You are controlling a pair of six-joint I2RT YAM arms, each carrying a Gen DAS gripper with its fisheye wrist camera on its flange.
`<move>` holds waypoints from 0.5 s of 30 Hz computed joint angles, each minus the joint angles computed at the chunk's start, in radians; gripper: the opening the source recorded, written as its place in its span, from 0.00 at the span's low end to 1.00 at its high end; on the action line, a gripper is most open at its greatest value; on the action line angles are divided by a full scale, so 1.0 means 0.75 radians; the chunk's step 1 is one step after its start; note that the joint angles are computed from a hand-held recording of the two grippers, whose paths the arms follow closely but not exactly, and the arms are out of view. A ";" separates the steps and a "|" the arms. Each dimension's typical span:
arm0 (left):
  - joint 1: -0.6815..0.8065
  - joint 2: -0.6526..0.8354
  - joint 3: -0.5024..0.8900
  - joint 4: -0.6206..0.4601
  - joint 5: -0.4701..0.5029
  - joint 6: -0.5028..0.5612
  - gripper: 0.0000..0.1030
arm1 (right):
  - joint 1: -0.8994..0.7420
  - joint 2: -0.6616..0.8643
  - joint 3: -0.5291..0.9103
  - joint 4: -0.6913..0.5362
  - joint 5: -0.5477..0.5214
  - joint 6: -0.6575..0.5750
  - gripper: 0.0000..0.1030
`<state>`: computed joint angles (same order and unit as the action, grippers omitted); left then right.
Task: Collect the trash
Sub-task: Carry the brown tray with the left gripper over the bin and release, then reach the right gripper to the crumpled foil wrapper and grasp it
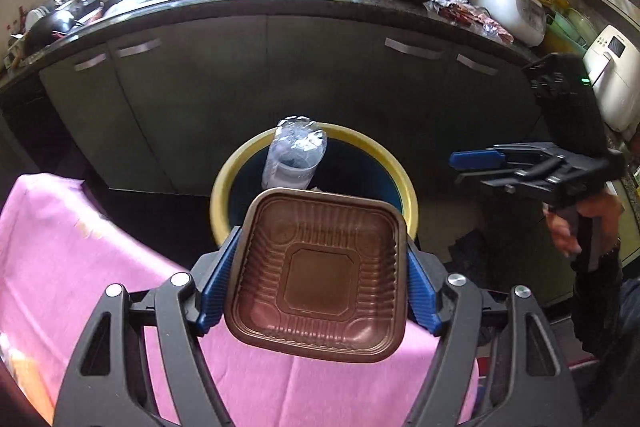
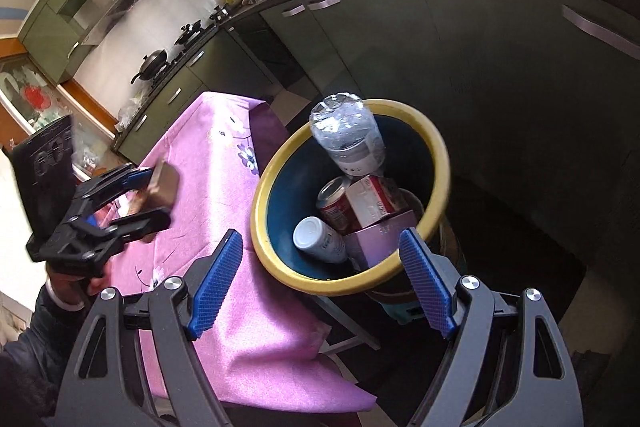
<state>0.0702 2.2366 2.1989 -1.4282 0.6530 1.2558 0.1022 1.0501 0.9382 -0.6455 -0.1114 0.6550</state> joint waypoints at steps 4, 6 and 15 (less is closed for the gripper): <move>-0.124 0.048 -0.050 0.151 -0.065 -0.152 0.69 | -0.064 -0.066 -0.038 -0.027 -0.024 -0.006 0.77; -0.163 0.073 -0.060 0.212 -0.109 -0.220 0.72 | -0.093 -0.083 -0.046 -0.041 -0.039 -0.014 0.78; 0.021 -0.053 -0.203 0.198 0.075 -0.182 0.89 | -0.072 -0.090 -0.065 -0.015 -0.062 -0.011 0.80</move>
